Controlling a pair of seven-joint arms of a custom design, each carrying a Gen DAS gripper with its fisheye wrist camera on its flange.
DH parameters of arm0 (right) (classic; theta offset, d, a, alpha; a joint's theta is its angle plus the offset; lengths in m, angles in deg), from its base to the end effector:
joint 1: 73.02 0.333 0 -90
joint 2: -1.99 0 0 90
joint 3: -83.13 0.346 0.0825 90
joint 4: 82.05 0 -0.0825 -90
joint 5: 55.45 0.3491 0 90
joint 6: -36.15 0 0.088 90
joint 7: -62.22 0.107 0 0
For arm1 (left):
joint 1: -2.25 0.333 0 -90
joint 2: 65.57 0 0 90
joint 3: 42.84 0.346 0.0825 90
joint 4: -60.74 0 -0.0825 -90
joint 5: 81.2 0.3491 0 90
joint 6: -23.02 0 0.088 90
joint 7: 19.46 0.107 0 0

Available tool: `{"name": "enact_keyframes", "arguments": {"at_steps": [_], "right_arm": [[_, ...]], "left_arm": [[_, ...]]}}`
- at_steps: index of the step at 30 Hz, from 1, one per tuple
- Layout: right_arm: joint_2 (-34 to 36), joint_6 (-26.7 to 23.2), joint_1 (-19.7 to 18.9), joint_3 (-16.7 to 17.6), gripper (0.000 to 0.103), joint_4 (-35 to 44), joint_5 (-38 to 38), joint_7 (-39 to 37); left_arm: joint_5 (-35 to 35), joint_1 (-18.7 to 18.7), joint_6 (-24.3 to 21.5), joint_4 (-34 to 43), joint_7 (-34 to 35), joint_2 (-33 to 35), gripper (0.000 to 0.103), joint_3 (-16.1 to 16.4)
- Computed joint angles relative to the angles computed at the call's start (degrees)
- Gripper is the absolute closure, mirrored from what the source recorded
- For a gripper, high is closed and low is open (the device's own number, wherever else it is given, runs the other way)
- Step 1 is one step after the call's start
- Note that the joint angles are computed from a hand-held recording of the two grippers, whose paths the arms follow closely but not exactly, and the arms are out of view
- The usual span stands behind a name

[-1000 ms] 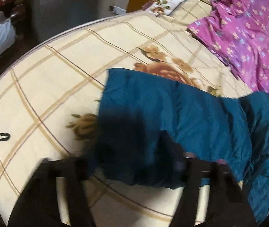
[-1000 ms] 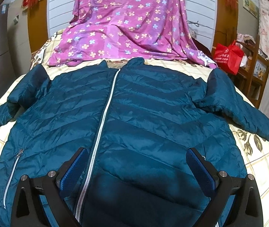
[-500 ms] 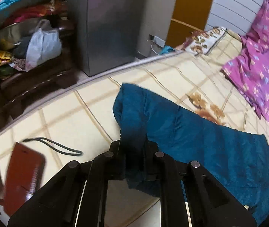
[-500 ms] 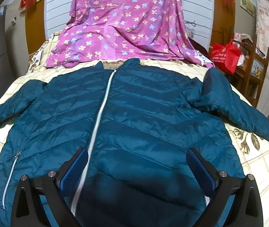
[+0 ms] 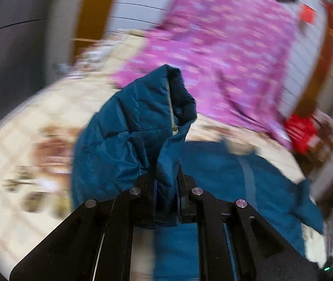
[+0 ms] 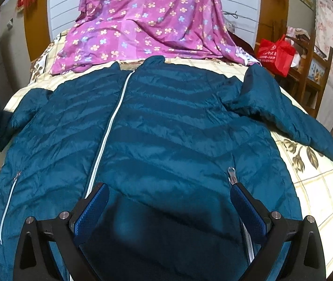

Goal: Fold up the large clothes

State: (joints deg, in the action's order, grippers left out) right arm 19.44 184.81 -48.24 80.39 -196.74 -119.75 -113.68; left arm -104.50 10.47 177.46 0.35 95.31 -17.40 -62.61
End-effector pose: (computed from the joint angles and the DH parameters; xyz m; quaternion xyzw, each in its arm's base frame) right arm 0.5525 0.2448 0.3795 -0.5369 0.7605 -0.3092 0.1942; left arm 0.8044 -0.0241 0.4718 -0.5909 0.6627 -0.4338 0.1532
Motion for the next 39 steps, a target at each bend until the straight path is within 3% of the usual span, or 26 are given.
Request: {"name": "enact_keyframes", "arguments": {"at_steps": [5,8,12,18,23,25,27,29,30,35,39], "right_arm": [[-1.7,-1.6,0.0,0.3,0.000,-2.1,0.4,-0.7],[-3.4,-6.8,0.1,0.6,0.000,-3.6,0.8,-0.9],[-6.1,-8.0,-2.5,1.2,0.000,-7.0,2.6,-0.3],[-8.9,-5.8,-6.2,1.8,0.000,-11.0,4.8,-0.1],[-9.1,-2.3,-8.2,1.9,0.000,-12.1,6.5,-0.5],[-9.3,-1.2,-8.5,1.7,0.000,-12.4,6.6,0.0],[-9.4,0.5,-8.7,1.4,0.000,-12.7,4.8,2.1],[-9.4,0.6,-8.6,1.3,0.000,-12.5,2.9,4.5],[-9.3,0.3,-8.5,1.3,0.000,-12.3,2.3,5.3],[-8.1,-0.7,-8.5,1.4,0.000,-11.1,2.3,6.6],[-8.6,3.2,-8.6,0.2,0.000,-11.5,-4.5,14.3]], "left_arm": [[1.0,-7.0,-1.8,0.5,0.5,1.6,0.093,-2.5],[0.3,-9.6,-2.8,-0.2,2.5,2.3,0.093,-4.5],[-0.8,-13.4,-6.1,3.0,2.8,5.0,0.093,-5.8],[-0.6,-19.5,-16.2,17.8,-1.7,13.9,0.093,-6.1],[1.7,-23.3,-20.9,23.3,-5.0,16.5,0.088,-1.9],[1.9,-22.7,-21.0,21.1,-4.7,15.3,0.087,-1.7],[1.4,-21.4,-21.4,18.4,-3.9,13.8,0.076,-2.2],[-0.5,-19.2,-20.5,13.3,-1.6,11.2,0.040,-3.5],[-1.9,-17.7,-19.5,10.1,0.0,9.5,0.034,-4.5],[-7.6,-12.1,-15.5,-2.1,5.4,2.6,0.031,-5.9],[-13.2,-7.0,-5.9,-14.7,8.5,-4.2,0.031,-5.5]]}}
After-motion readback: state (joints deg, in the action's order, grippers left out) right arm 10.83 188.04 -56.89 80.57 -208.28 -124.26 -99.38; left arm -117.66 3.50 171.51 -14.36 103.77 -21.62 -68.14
